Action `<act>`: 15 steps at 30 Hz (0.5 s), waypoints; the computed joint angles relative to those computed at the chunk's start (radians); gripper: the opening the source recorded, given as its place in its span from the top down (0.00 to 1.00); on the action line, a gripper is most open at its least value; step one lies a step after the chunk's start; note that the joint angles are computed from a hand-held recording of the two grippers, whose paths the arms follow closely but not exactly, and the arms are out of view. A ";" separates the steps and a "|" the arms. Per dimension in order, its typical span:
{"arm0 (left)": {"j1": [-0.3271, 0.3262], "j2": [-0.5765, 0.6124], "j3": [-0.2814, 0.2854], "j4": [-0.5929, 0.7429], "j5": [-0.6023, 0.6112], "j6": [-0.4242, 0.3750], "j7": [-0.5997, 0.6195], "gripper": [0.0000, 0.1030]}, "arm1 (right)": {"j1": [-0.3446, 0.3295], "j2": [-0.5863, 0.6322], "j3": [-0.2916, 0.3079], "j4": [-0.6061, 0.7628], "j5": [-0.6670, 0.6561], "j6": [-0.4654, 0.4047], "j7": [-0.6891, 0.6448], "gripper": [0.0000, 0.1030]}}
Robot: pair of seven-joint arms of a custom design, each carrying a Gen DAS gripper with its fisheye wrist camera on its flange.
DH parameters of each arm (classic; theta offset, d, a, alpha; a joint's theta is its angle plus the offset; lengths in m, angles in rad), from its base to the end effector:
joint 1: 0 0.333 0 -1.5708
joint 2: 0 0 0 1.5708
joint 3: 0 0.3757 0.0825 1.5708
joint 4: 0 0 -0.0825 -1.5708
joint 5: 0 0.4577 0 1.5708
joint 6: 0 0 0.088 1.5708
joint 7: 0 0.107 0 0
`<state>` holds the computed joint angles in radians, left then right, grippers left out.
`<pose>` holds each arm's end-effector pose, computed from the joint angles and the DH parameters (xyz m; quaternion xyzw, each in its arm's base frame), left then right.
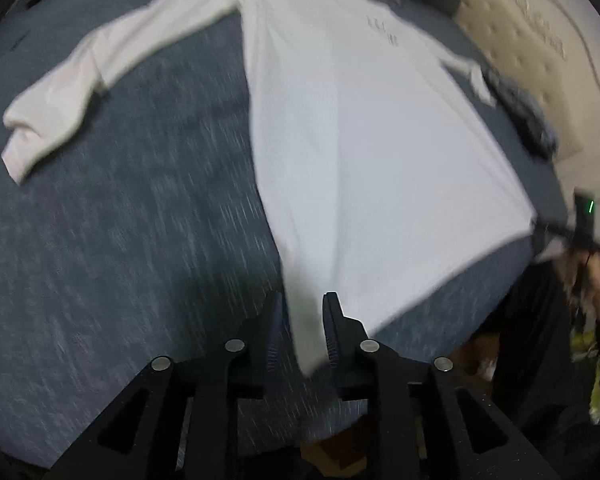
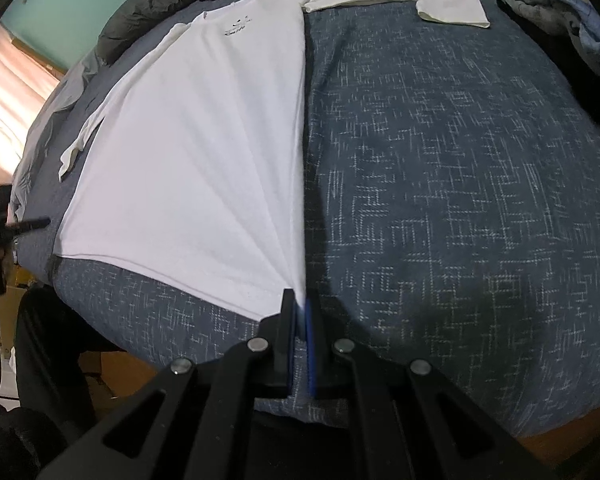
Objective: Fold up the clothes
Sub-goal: 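Open the right gripper and lift it off the hem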
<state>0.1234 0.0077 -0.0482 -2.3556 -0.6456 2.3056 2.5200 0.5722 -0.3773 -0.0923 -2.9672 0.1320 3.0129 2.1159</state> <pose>0.5494 0.0291 0.3310 0.5298 -0.8161 0.2134 0.0882 0.3329 0.1662 0.3035 -0.6212 0.7546 -0.0182 0.2104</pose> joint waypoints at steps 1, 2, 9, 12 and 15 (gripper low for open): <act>-0.001 0.018 -0.001 0.021 0.001 0.011 -0.013 0.76 | 0.001 0.004 -0.003 0.004 -0.001 -0.003 -0.005 0.96; -0.005 0.037 -0.006 0.041 0.005 0.039 -0.028 0.76 | 0.003 0.009 -0.005 0.008 0.000 -0.007 -0.010 0.96; -0.031 0.190 -0.056 0.210 -0.061 0.180 -0.131 0.76 | 0.046 0.009 -0.047 0.026 0.052 -0.012 -0.067 0.89; -0.022 0.263 -0.073 0.289 -0.082 0.215 -0.150 0.76 | -0.015 -0.038 0.003 0.016 0.034 -0.031 -0.034 0.69; -0.019 0.330 -0.090 0.370 -0.064 0.218 -0.184 0.76 | -0.058 -0.063 0.022 0.008 0.010 0.017 -0.002 0.69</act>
<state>0.1045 0.3374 -0.1378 -1.9851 -0.7095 2.5231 2.3356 0.5137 -0.4408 -0.0701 -2.9594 0.1419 3.0303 2.1135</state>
